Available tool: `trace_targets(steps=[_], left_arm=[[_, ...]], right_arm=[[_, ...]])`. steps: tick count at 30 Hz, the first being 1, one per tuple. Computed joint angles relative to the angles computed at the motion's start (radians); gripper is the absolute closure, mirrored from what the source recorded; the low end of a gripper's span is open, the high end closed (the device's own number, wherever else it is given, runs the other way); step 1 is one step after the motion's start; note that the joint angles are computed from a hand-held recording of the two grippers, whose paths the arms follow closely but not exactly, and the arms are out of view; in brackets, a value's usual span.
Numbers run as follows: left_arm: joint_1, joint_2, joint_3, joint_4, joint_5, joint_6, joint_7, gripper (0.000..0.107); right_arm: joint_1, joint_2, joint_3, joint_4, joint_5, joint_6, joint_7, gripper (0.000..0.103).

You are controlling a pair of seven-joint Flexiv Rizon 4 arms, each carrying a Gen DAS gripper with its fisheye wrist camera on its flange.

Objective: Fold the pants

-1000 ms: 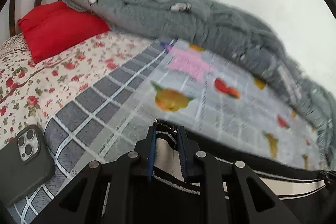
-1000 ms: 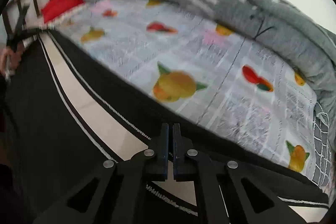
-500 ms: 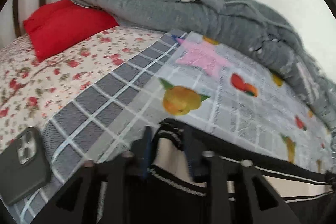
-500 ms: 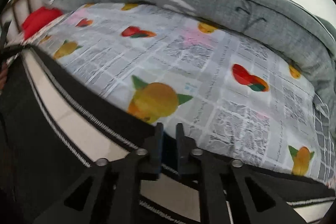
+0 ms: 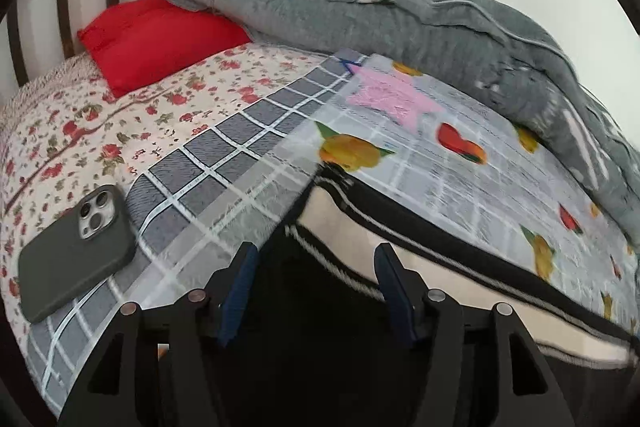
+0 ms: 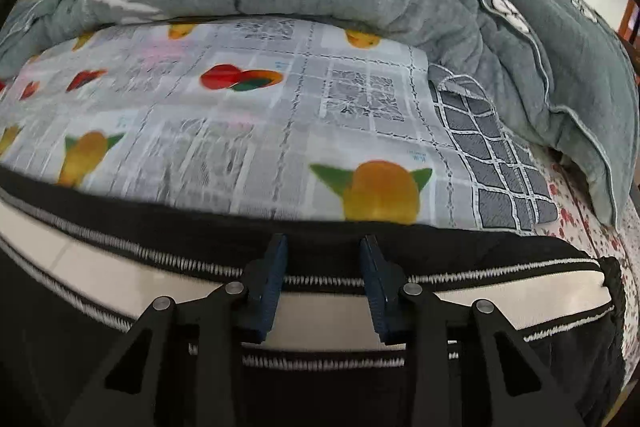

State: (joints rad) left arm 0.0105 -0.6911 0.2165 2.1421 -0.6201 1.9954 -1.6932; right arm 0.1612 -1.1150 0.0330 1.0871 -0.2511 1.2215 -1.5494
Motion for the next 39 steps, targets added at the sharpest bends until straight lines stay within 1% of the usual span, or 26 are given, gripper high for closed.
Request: trace_targets(steps=[2,5,6,7,8,9,10,11,12,13,14,16,17,19,20,21,23,26,29,31,32,33,35,36,37,39], left_arm=[[-0.003,0.023,-0.007,0.042,0.013,0.042,-0.012,0.048],[0.098,0.088,-0.099,0.152,0.138,0.123,-0.096,0.048],[0.120,0.098,-0.115,0.173,0.171,0.141,-0.120,0.048],[0.161,0.113,-0.144,0.212,0.230,0.175,-0.165,0.048],[0.191,0.121,-0.165,0.237,0.268,0.193,-0.194,0.048],[0.248,0.130,-0.196,0.279,0.358,0.230,-0.256,0.048],[0.288,0.126,-0.213,0.304,0.423,0.273,-0.306,0.048],[0.332,0.115,-0.231,0.336,0.499,0.335,-0.367,0.048],[0.354,0.105,-0.234,0.360,0.551,0.377,-0.406,0.047],[0.357,0.095,-0.228,0.373,0.577,0.404,-0.430,0.047],[0.367,0.070,-0.224,0.397,0.617,0.462,-0.465,0.046],[0.388,0.018,-0.216,0.408,0.687,0.538,-0.505,0.046],[0.397,-0.012,-0.214,0.408,0.715,0.565,-0.518,0.046],[0.414,-0.052,-0.217,0.397,0.742,0.577,-0.540,0.046],[0.428,-0.072,-0.223,0.389,0.759,0.586,-0.555,0.046],[0.432,-0.100,-0.222,0.379,0.763,0.620,-0.574,0.046],[0.407,-0.104,-0.209,0.371,0.719,0.634,-0.575,0.046],[0.411,-0.107,-0.208,0.341,0.703,0.625,-0.582,0.045],[0.505,-0.141,-0.239,0.278,0.812,0.644,-0.630,0.045],[0.567,-0.158,-0.263,0.234,0.880,0.636,-0.662,0.053],[0.580,-0.166,-0.268,0.223,0.895,0.638,-0.673,0.054],[0.601,-0.181,-0.278,0.205,0.917,0.646,-0.691,0.058],[0.619,-0.197,-0.288,0.188,0.932,0.650,-0.718,0.071],[0.612,-0.194,-0.285,0.192,0.911,0.638,-0.725,0.089],[0.598,-0.189,-0.278,0.199,0.879,0.622,-0.728,0.095],[0.601,-0.195,-0.277,0.202,0.884,0.638,-0.743,0.096]], right_arm=[[0.012,0.013,-0.015,0.003,0.009,-0.022,0.045,0.071],[0.006,0.075,0.008,0.092,0.024,0.023,0.046,0.071],[0.000,0.108,0.022,0.152,0.036,0.075,0.039,0.070],[-0.006,0.142,0.036,0.216,0.044,0.129,0.028,0.068],[-0.006,0.167,0.039,0.265,0.046,0.173,0.023,0.064],[-0.004,0.177,0.041,0.288,0.044,0.200,0.022,0.059],[-0.004,0.195,0.042,0.324,0.044,0.234,0.020,0.051],[-0.011,0.214,0.053,0.362,0.045,0.270,0.013,0.049],[-0.027,0.228,0.077,0.396,0.046,0.306,-0.001,0.049],[-0.043,0.241,0.098,0.428,0.047,0.335,-0.011,0.049],[-0.050,0.248,0.107,0.445,0.047,0.348,-0.011,0.049],[-0.075,0.271,0.139,0.495,0.039,0.362,-0.002,0.049],[-0.113,0.279,0.193,0.508,0.048,0.343,-0.026,0.049],[-0.171,0.291,0.268,0.536,0.058,0.322,-0.054,0.049],[-0.189,0.299,0.289,0.551,0.066,0.317,-0.065,0.049],[-0.202,0.313,0.303,0.576,0.073,0.319,-0.078,0.049],[-0.213,0.333,0.307,0.613,0.079,0.333,-0.099,0.049],[-0.198,0.377,0.265,0.687,0.083,0.361,-0.106,0.049],[-0.199,0.405,0.239,0.737,0.083,0.376,-0.101,0.049],[-0.181,0.423,0.198,0.771,0.085,0.390,-0.084,0.049],[-0.177,0.427,0.186,0.779,0.084,0.393,-0.075,0.049],[-0.180,0.428,0.181,0.785,0.084,0.392,-0.067,0.049],[-0.203,0.426,0.196,0.789,0.087,0.389,-0.057,0.049],[-0.212,0.422,0.203,0.791,0.091,0.388,-0.049,0.049],[-0.218,0.418,0.209,0.790,0.092,0.386,-0.043,0.049],[-0.238,0.408,0.231,0.781,0.092,0.374,-0.039,0.049]])
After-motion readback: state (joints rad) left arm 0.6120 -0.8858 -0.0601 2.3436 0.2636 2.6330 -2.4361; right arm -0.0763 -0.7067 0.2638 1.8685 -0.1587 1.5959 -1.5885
